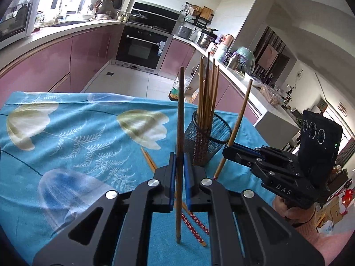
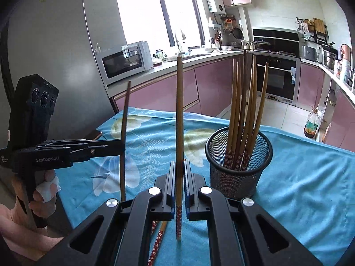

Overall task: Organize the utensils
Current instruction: 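Lower both upright chopsticks into the black mesh cup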

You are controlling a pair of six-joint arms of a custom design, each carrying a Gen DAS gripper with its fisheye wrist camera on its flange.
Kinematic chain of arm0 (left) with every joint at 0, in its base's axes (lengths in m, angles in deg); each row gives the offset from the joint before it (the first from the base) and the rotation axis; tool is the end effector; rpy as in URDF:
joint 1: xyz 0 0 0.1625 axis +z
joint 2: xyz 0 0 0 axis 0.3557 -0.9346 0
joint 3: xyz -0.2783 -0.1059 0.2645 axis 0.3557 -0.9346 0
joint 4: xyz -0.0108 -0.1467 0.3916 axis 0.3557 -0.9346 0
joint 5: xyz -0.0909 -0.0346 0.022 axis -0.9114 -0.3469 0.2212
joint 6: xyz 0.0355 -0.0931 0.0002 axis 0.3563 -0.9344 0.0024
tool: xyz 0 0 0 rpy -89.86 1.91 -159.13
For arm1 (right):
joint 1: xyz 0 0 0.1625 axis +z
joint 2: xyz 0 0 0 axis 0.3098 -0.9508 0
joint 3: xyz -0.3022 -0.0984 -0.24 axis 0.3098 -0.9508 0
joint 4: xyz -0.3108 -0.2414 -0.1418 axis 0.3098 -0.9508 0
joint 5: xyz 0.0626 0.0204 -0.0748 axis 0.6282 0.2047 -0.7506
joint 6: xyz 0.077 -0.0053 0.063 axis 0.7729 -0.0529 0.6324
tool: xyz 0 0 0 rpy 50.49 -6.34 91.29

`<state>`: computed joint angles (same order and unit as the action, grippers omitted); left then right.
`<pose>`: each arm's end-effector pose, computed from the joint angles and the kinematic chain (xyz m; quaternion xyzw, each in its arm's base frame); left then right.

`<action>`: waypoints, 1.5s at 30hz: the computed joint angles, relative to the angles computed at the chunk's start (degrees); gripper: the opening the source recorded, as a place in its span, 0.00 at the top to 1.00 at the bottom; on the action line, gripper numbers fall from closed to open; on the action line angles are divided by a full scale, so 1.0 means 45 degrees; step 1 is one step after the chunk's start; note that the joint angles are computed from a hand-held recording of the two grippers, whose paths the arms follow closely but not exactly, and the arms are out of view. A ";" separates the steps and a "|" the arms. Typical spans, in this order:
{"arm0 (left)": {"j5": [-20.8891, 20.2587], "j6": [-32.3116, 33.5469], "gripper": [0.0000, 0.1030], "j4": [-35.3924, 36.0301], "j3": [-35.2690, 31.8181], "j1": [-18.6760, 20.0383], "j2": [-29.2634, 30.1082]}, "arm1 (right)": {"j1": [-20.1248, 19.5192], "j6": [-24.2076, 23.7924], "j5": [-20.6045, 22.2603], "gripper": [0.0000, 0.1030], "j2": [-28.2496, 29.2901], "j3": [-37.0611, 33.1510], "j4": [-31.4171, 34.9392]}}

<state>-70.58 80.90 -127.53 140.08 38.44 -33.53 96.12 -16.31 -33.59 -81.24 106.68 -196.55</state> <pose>-0.1607 -0.5965 0.3535 0.2470 0.9114 -0.3146 0.0963 0.3806 -0.5929 0.1433 0.3224 -0.8741 0.3385 0.1318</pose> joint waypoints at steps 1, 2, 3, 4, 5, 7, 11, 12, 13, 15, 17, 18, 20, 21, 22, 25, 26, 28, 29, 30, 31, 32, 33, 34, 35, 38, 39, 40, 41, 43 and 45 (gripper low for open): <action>-0.0130 0.0060 0.93 -0.0068 0.0026 -0.0051 -0.0089 | -0.0010 -0.0017 0.0056 0.94 -0.0068 0.0034 -0.0072; -0.0230 0.0101 0.93 -0.0127 0.0028 -0.0092 -0.0156 | -0.0005 -0.0035 0.0096 0.94 -0.0104 0.0053 -0.0162; -0.0332 0.0151 0.93 -0.0171 0.0016 -0.0138 -0.0211 | -0.0004 -0.0067 0.0139 0.94 -0.0154 0.0081 -0.0263; -0.0402 0.0201 0.93 -0.0243 0.0021 -0.0195 -0.0270 | -0.0007 -0.0090 0.0203 0.94 -0.0204 0.0106 -0.0332; -0.0427 0.0229 0.93 -0.0338 0.0025 -0.0260 -0.0316 | -0.0005 -0.0099 0.0257 0.94 -0.0235 0.0123 -0.0404; -0.0585 0.0245 0.93 -0.0492 -0.0027 -0.0340 -0.0358 | -0.0005 -0.0151 0.0337 0.94 -0.0298 0.0128 -0.0544; -0.0652 0.0000 0.93 -0.0607 -0.0346 -0.0469 -0.0237 | 0.0074 -0.0339 0.0291 0.94 -0.0352 0.0071 -0.0772; -0.0556 -0.0040 0.93 -0.0667 -0.0413 -0.0530 -0.0183 | 0.0100 -0.0415 0.0243 0.94 -0.0357 0.0028 -0.0833; -0.0480 -0.0043 0.93 -0.0754 -0.0480 -0.0606 -0.0124 | 0.0141 -0.0449 0.0196 0.94 -0.0397 0.0074 -0.0906; -0.0456 0.0060 0.93 -0.0890 -0.0659 -0.0734 0.0017 | 0.0172 -0.0531 0.0140 0.94 -0.0413 -0.0039 -0.0910; -0.0366 0.0199 0.93 -0.1058 -0.0870 -0.0903 0.0182 | 0.0215 -0.0648 -0.0004 0.94 -0.0397 -0.0216 -0.0940; -0.0374 0.0289 0.93 -0.1119 -0.0992 -0.0981 0.0263 | 0.0227 -0.0678 -0.0028 0.94 -0.0420 -0.0242 -0.0983; -0.0404 0.0502 0.93 -0.1234 -0.1273 -0.1138 0.0448 | 0.0267 -0.0809 -0.0085 0.94 -0.0465 -0.0295 -0.1139; -0.0449 0.0625 0.93 -0.1272 -0.1415 -0.1197 0.0532 | 0.0286 -0.0876 -0.0117 0.94 -0.0483 -0.0335 -0.1219; -0.0380 0.0698 0.93 -0.1324 -0.1563 -0.1280 0.0642 | 0.0306 -0.0936 -0.0171 0.94 -0.0489 -0.0391 -0.1302; -0.0279 0.0901 0.93 -0.1324 -0.2073 -0.1482 0.0991 | 0.0351 -0.1132 -0.0281 0.94 -0.0531 -0.0548 -0.1566; -0.0248 0.0956 0.93 -0.1345 -0.2224 -0.1532 0.1102 | 0.0363 -0.1194 -0.0297 0.94 -0.0565 -0.0510 -0.1704; -0.0242 0.1020 0.93 -0.1327 -0.2541 -0.1586 0.1333 | 0.0384 -0.1334 -0.0364 0.94 -0.0568 -0.0637 -0.1833; -0.0219 0.1068 0.93 -0.1350 -0.2698 -0.1609 0.1458 | 0.0383 -0.1381 -0.0386 0.94 -0.0558 -0.0720 -0.1872; -0.0194 0.1135 0.93 -0.1362 -0.2837 -0.1623 0.1585 | 0.0396 -0.1408 -0.0428 0.94 -0.0533 -0.0802 -0.1904; -0.0115 0.1160 0.93 -0.1332 -0.2987 -0.1635 0.1718 | 0.0392 -0.1468 -0.0493 0.94 -0.0486 -0.0903 -0.1946; -0.0010 0.1203 0.93 -0.1306 -0.3109 -0.1659 0.1845 | 0.0381 -0.1495 -0.0550 0.94 -0.0412 -0.1035 -0.1930; 0.0105 0.1321 0.93 -0.1287 -0.3224 -0.1671 0.1986 | 0.0345 -0.1471 -0.0539 0.94 -0.0406 -0.1103 -0.1859; 0.0279 0.1366 0.93 -0.1252 -0.3345 -0.1668 0.2131 | 0.0313 -0.1470 -0.0563 0.94 -0.0361 -0.1190 -0.1796; 0.0440 0.1415 0.93 -0.1198 -0.3489 -0.1655 0.2301 | 0.0292 -0.1507 -0.0653 0.94 -0.0295 -0.1296 -0.1755; 0.0784 0.1545 0.93 -0.0897 -0.3739 -0.1605 0.2696 | 0.0194 -0.1514 -0.0939 0.95 -0.0023 -0.1565 -0.1556; 0.0813 0.1620 0.93 -0.0756 -0.3726 -0.1586 0.2750 | 0.0137 -0.1464 -0.0989 0.94 0.0036 -0.1634 -0.1425; 0.0902 0.1634 0.93 -0.0504 -0.3806 -0.1559 0.2857 | 0.0077 -0.1389 -0.1027 0.94 0.0081 -0.1679 -0.1256; 0.1037 0.1640 0.93 -0.0341 -0.3827 -0.1544 0.2928 | 0.0060 -0.1295 -0.1116 0.94 0.0124 -0.1709 -0.1102; 0.1207 0.1685 0.93 0.0022 -0.3911 -0.1501 0.3086 | -0.0041 -0.1128 -0.1291 0.94 0.0222 -0.1807 -0.0739; 0.1291 0.1739 0.93 0.0472 -0.4053 -0.1440 0.3249 | -0.0140 -0.0969 -0.1453 0.94 0.0300 -0.1943 -0.0305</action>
<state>-64.78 88.72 -125.40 121.83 31.96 -18.91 95.49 -20.67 -40.13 -79.89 97.93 -197.93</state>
